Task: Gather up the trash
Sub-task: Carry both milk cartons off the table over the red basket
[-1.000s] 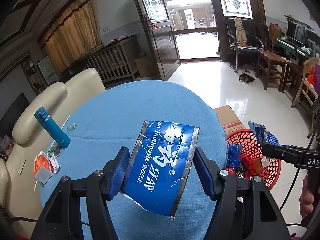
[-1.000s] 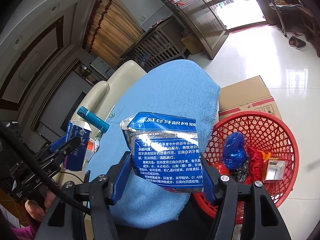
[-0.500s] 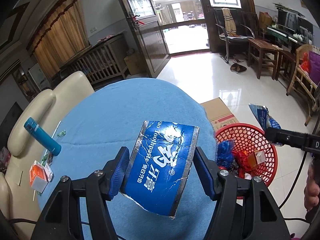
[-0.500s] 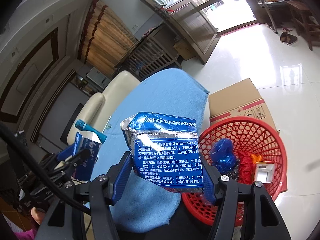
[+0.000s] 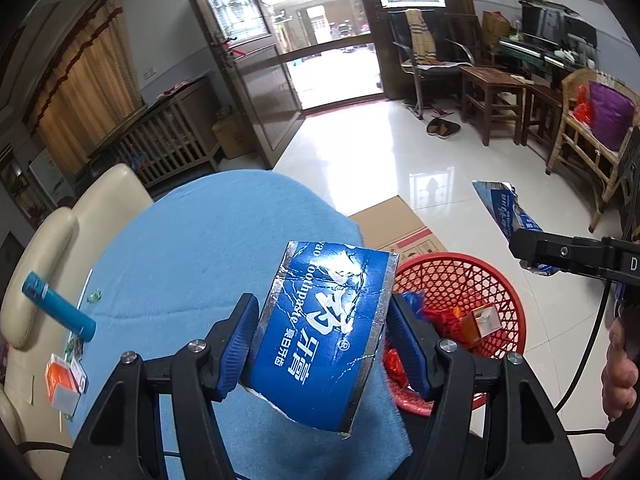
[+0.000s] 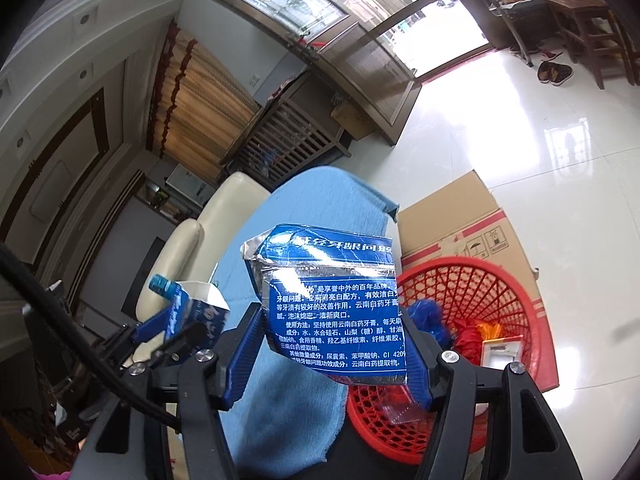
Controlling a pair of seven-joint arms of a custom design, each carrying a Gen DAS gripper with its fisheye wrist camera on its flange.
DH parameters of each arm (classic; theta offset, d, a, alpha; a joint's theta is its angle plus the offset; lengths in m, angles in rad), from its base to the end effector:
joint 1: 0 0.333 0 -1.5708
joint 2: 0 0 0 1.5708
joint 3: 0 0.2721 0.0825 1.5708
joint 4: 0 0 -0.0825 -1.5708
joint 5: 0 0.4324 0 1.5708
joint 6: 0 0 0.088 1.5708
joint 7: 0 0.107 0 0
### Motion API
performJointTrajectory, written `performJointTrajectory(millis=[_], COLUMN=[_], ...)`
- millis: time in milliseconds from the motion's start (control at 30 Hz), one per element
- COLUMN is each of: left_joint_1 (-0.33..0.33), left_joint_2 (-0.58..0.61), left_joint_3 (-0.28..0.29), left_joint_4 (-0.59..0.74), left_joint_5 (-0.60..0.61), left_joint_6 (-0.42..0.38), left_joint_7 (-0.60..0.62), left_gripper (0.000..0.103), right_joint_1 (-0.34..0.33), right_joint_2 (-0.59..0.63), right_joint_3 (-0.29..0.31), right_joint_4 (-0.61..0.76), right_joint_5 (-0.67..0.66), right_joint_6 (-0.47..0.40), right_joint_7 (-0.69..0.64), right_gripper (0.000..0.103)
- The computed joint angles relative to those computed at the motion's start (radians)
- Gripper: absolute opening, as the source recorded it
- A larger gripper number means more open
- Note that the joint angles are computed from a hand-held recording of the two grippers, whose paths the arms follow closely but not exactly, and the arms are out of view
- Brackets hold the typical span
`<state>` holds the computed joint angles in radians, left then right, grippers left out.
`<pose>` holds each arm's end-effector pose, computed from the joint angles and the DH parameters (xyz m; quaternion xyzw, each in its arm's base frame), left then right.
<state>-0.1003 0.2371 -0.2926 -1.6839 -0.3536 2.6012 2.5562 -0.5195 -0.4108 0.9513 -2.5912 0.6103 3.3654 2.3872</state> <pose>0.6667 -0.2516 0.4843 -0.2140 0.9044 -0.3016 0.2128 0.4828 0.1507 0.3972 -0.2777 0.8139 -0.1442 0.4895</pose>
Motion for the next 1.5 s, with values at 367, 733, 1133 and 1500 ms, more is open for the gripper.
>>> performJointTrajectory(millis=[367,733,1133,1500], left_joint_1=[-0.015,-0.028,-0.035,-0.022], left_joint_2=[0.029,0.047,0.104,0.122], left_joint_3=[-0.014,-0.013,-0.014,-0.028], left_joint_4=[0.072,0.076,0.136,0.149], left_joint_5=[0.0,0.028,0.083,0.084], left_joint_6=[-0.045,-0.075,-0.104,-0.136], left_joint_7=[0.002,-0.003,-0.063,-0.05], left_gripper=[0.067,0.068,0.068,0.068], right_joint_1=[0.057,0.141,0.298,0.421], right_joint_2=[-0.092,-0.055,0.052,0.11], right_joint_3=[-0.07,-0.158,-0.331,-0.447], right_joint_4=[-0.059,-0.1,-0.061,-0.029], right_joint_5=[-0.01,-0.001,0.058,0.145], right_joint_6=[-0.021,0.032,0.023,0.043], right_joint_7=[0.061,0.076,-0.072,-0.181], right_gripper=[0.066,0.066,0.067,0.067])
